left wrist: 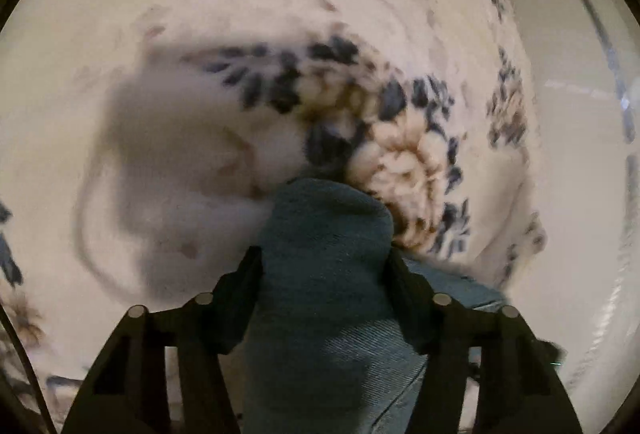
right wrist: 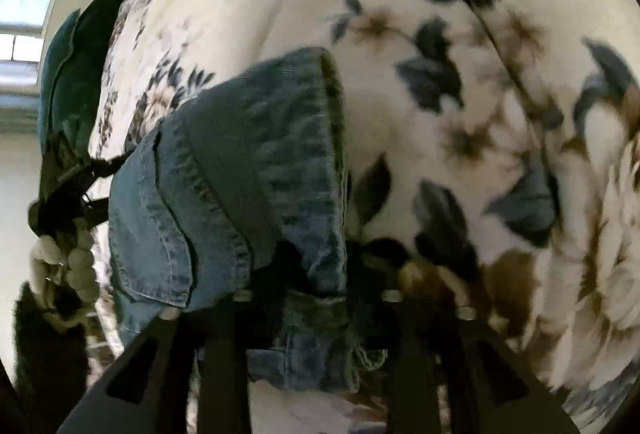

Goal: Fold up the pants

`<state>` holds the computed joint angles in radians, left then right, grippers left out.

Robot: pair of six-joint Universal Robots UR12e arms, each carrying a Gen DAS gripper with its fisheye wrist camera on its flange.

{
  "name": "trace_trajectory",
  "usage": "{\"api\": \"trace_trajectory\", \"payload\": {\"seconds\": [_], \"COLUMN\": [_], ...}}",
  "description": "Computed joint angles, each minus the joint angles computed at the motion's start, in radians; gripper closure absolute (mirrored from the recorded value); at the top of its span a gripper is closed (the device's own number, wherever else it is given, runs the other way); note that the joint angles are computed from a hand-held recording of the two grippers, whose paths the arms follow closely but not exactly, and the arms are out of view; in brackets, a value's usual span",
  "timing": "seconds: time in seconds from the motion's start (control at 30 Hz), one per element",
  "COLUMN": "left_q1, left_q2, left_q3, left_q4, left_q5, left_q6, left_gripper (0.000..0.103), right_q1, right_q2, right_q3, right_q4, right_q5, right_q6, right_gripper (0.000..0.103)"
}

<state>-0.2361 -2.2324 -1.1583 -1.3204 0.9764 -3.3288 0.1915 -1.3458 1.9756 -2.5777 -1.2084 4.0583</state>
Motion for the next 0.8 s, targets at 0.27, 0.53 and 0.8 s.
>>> {"api": "trace_trajectory", "payload": {"seconds": [0.27,0.53,0.8], "left_q1": [0.073,0.079,0.057], "left_q2": [0.026,0.166,0.289], "left_q3": [-0.148,-0.235,-0.407], "left_q4": [0.185,0.12,0.06], "left_q5": [-0.277,-0.157,-0.085], "left_q6": [-0.28,-0.076,-0.021], "left_gripper": [0.053,0.029,0.028], "right_q1": [-0.052,-0.027,-0.016], "right_q2": [0.047,0.007,-0.008], "right_q3": [0.082,0.034,0.126], "right_q4": [-0.226,-0.088,-0.203], "right_q5": [0.197,0.151,0.218], "right_q6": [0.157,0.124,0.317], "right_gripper": [0.044,0.029,0.027]}}
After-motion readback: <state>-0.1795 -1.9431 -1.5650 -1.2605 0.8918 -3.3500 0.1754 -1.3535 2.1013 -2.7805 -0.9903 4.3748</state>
